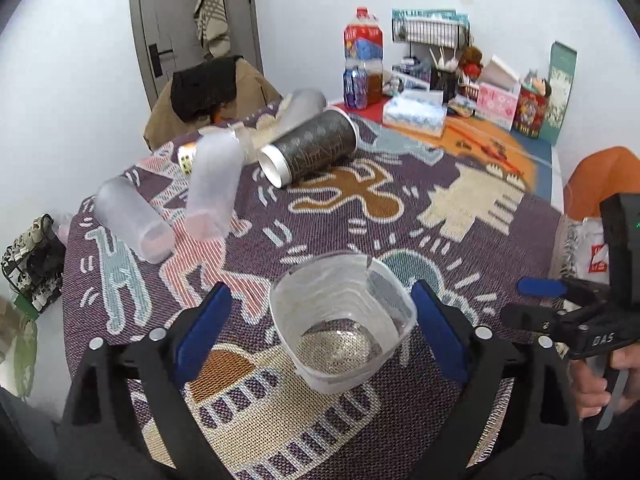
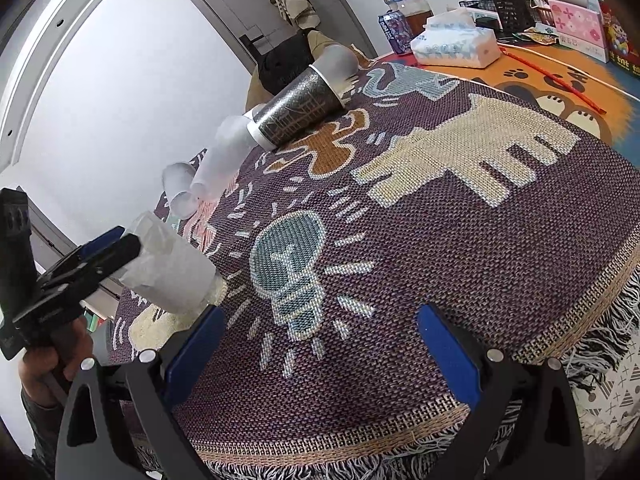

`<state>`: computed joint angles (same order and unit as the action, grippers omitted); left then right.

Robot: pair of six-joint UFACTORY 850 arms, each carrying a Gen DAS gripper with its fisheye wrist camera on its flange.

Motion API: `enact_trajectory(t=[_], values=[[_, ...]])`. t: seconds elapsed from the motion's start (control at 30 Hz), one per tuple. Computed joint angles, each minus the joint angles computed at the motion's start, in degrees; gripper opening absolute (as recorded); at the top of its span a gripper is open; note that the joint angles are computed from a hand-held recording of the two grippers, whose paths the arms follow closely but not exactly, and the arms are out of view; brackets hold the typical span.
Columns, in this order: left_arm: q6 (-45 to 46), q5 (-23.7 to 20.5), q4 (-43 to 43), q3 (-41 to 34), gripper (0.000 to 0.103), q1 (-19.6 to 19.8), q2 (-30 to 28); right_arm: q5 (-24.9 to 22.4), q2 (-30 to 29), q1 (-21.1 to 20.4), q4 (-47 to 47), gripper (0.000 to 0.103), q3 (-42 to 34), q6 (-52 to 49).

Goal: Flip cup upright

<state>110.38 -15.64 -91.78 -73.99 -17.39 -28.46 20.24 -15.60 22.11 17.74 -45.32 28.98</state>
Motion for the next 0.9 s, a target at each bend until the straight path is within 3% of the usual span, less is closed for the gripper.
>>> enact_trajectory(t=[0.17,0.27,0.53,0.9], values=[[0.7,-2.4,-1.8,1.5,0.092,1.1,1.9,0.2,0.7,1.0,3.3,0.095,0.0,-3.9],[6.3,-4.3,-7.7,3.5,0.098,1.9,3.5,0.7,1.5,2.1,8.0,0.095,0.1,-9.5],[18.2,-8.2,-20.6,9.0,0.098,3.9,6.7,3.7,3.5,5.7,24.4,0.096,0.1,-28.1],[25.3,-14.6,-30.6,16.8,0.098,7.2,11.5,7.3,5.4,10.5,36.6,0.096,0.0,-40.5]])
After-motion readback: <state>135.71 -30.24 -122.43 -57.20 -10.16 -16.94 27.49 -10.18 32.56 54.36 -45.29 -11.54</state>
